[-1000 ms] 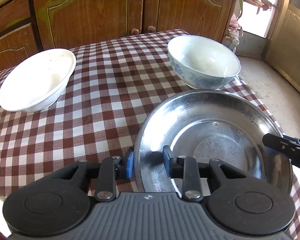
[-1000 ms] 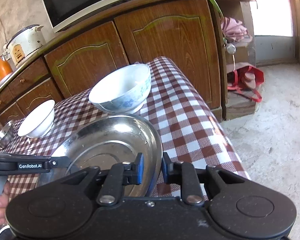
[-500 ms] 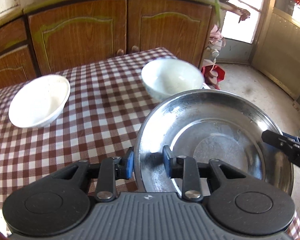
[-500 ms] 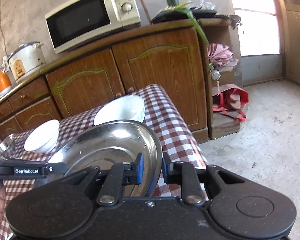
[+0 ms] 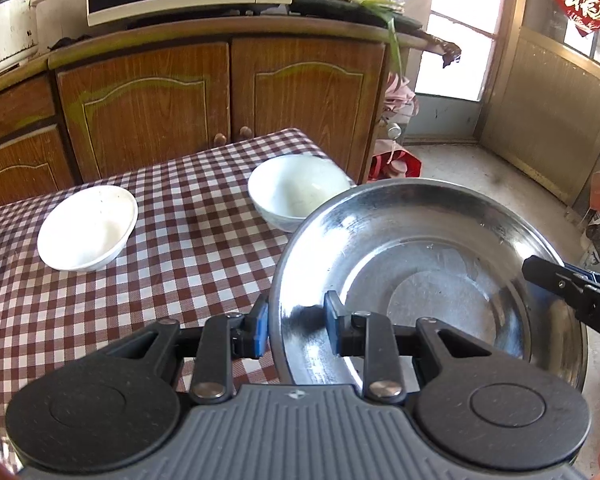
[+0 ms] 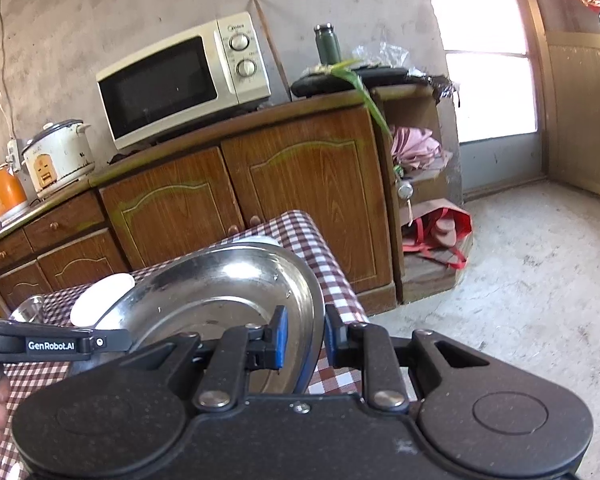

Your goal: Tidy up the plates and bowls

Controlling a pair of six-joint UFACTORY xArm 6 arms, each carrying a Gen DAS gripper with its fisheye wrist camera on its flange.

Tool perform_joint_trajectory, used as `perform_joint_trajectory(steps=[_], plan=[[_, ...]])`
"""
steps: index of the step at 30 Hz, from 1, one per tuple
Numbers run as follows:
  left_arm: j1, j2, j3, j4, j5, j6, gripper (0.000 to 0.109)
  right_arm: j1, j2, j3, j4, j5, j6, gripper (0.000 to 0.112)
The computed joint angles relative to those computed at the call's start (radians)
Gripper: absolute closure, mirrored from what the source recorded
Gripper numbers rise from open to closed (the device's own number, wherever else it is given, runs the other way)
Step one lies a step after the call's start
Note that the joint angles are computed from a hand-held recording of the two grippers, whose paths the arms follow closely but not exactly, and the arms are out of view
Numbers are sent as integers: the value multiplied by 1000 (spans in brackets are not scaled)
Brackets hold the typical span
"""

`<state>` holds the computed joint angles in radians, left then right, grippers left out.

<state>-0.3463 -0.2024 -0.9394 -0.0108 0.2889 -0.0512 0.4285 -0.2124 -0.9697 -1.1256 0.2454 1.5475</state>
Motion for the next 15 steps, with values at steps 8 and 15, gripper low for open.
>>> perform_joint_trajectory(steps=[8, 15], plan=[[-24, -79, 39, 29, 15, -30, 79, 28, -107, 53, 18, 58, -26, 87], [-38, -135, 73, 50, 14, -56, 79, 49, -179, 89, 22, 97, -31, 87]])
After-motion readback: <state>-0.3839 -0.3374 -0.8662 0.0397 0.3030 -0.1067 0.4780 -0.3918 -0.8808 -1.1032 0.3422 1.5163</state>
